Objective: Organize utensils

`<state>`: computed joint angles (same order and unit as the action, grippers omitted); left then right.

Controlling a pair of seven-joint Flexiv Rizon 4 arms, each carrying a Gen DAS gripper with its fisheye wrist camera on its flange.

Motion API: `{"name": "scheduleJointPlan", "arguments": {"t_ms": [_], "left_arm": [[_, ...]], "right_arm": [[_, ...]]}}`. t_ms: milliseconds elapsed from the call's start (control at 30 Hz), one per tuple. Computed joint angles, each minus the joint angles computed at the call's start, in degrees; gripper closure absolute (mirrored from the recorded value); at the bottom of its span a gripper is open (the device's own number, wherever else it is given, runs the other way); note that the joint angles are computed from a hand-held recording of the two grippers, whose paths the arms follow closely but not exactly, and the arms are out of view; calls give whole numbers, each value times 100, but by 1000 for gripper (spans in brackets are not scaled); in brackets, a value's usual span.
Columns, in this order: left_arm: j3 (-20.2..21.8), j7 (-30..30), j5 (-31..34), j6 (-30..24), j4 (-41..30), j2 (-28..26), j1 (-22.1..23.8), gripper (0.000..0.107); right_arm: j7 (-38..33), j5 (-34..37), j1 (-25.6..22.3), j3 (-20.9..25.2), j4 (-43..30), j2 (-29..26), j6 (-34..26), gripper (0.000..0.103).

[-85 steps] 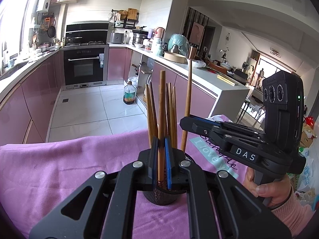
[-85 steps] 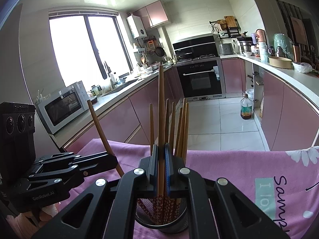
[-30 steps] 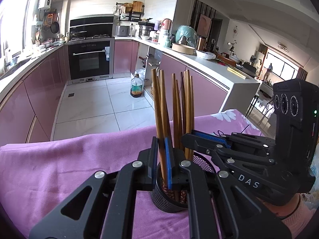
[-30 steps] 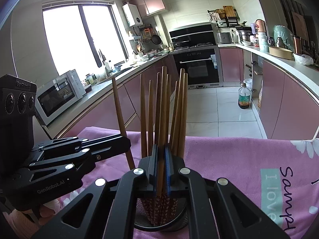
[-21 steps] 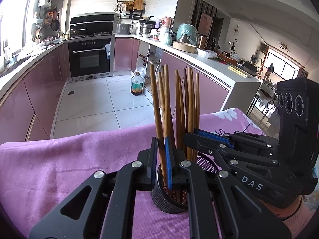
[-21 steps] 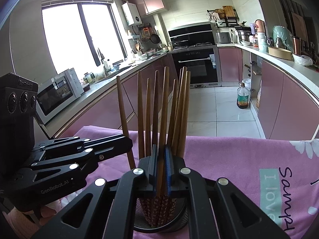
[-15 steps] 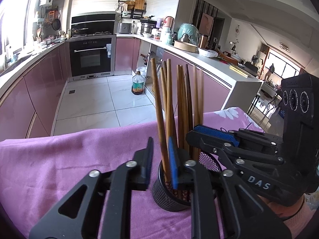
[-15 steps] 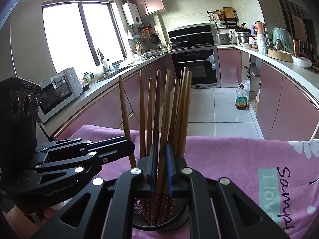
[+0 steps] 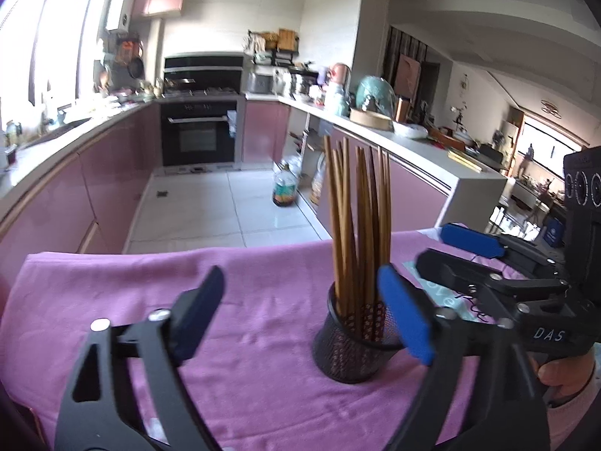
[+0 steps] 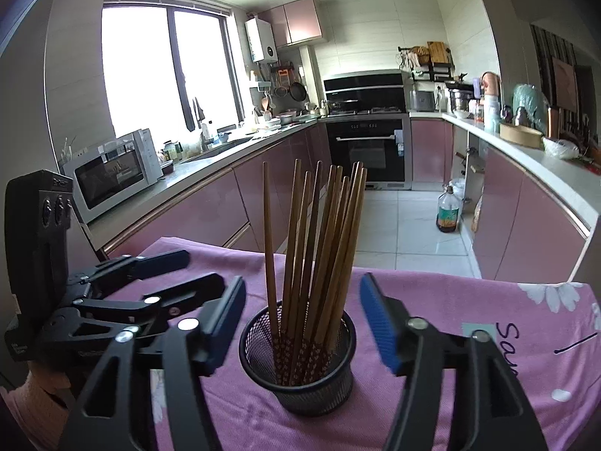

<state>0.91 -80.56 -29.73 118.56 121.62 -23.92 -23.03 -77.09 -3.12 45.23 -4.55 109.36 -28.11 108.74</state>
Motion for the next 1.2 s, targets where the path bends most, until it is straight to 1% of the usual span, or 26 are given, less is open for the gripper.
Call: {"name": "scheduleJointPlan", "arguments": {"t_ms": [33,67,100,133,200,233,267,367,433,533,600,633,800,1000,1200], "left_arm": [[213,127,-281,181,47,-29,-288,10],[321,249,-531,359,107,-44,-477,10],[306,313,-648,468,177,-27,-511,10],[270,365,-734,559,254,7,-514,10],[251,526,-1087,833,412,30,-638,10],[210,587,-1215,930,474,44,-666,10],[165,621,-1338,1035,540,57,-679,10],[2,639,-1560,1432,846,150,-682,10],[-109,735,-1846,1756,979,157,-772,10],[-286,895,-2156,2173,1114,172,-825,10],[-408,943,-2319,2456,1187,168,-839,10],[-458,933,-2327,2541,1238,187,-810,10],[-664,896,-2518,2939,1359,191,-822,10],[-777,852,-2670,3366,1485,160,-890,9],[-830,592,-2620,3743,1647,120,-894,10]], "right_arm": [[-72,139,299,-315,98,51,42,34],[-125,239,459,-480,154,82,70,31],[-192,403,702,-716,234,108,131,24],[-266,542,877,-869,293,121,185,19],[-445,795,1151,-1088,420,158,278,15],[-530,950,1292,-1191,473,163,331,10],[-613,1084,1395,-1264,494,158,364,8],[-872,1528,1675,-1425,592,145,531,7],[-1025,1750,1767,-1462,595,126,606,7],[-1336,2210,2085,-1647,638,72,802,7],[-1533,2447,2212,-1677,648,54,899,7],[-1640,2584,2312,-1742,623,40,898,7],[-2119,3188,2569,-1735,657,-25,1238,7],[-2572,3761,2584,-1524,560,-58,1577,7],[-3068,4325,2569,-1313,431,-57,1822,7]]}}
